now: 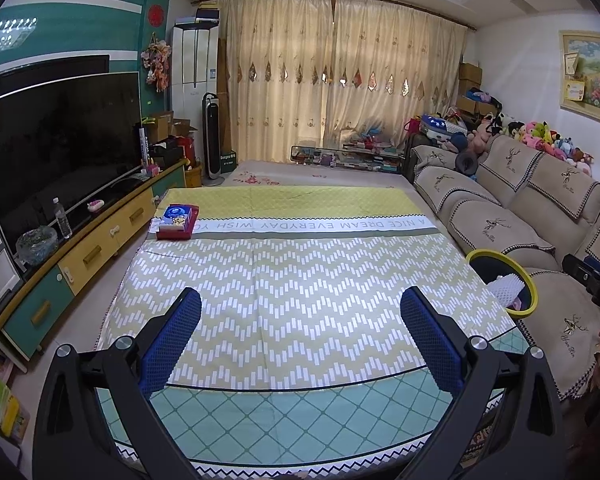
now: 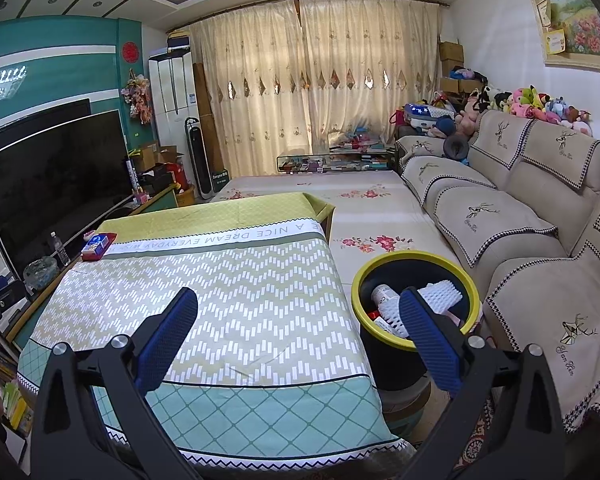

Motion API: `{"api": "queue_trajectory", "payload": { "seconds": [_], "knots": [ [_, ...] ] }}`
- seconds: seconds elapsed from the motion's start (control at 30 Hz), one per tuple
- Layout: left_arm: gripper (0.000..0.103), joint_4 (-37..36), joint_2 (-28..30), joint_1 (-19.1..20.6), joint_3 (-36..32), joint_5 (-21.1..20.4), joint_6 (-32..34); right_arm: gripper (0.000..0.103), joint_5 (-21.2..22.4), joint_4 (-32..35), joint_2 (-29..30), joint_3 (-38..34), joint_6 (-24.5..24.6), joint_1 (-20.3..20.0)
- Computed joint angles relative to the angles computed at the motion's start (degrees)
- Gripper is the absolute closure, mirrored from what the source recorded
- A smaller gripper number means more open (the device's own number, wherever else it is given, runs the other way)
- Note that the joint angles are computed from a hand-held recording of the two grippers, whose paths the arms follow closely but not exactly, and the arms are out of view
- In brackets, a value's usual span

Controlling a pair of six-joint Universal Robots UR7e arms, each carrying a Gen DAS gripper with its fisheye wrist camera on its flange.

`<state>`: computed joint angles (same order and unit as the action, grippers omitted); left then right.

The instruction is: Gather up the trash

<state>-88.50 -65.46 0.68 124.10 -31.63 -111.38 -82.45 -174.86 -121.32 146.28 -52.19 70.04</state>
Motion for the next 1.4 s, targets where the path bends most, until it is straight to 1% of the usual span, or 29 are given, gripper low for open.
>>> {"api": "queue_trajectory", "payload": {
  "seconds": [1.07, 1.4],
  "knots": [
    [0.005, -2.10, -0.24, 0.32, 0.06, 0.24, 2.28, 0.007, -0.44, -0.08, 0.75, -0.10, 0.68, 0.08],
    [0.005, -4.20, 0.02, 1.04, 0.38, 0.25, 3.80, 0.007, -0.42, -0.46, 1.33, 0.17, 0.68, -0.33]
  ]
}}
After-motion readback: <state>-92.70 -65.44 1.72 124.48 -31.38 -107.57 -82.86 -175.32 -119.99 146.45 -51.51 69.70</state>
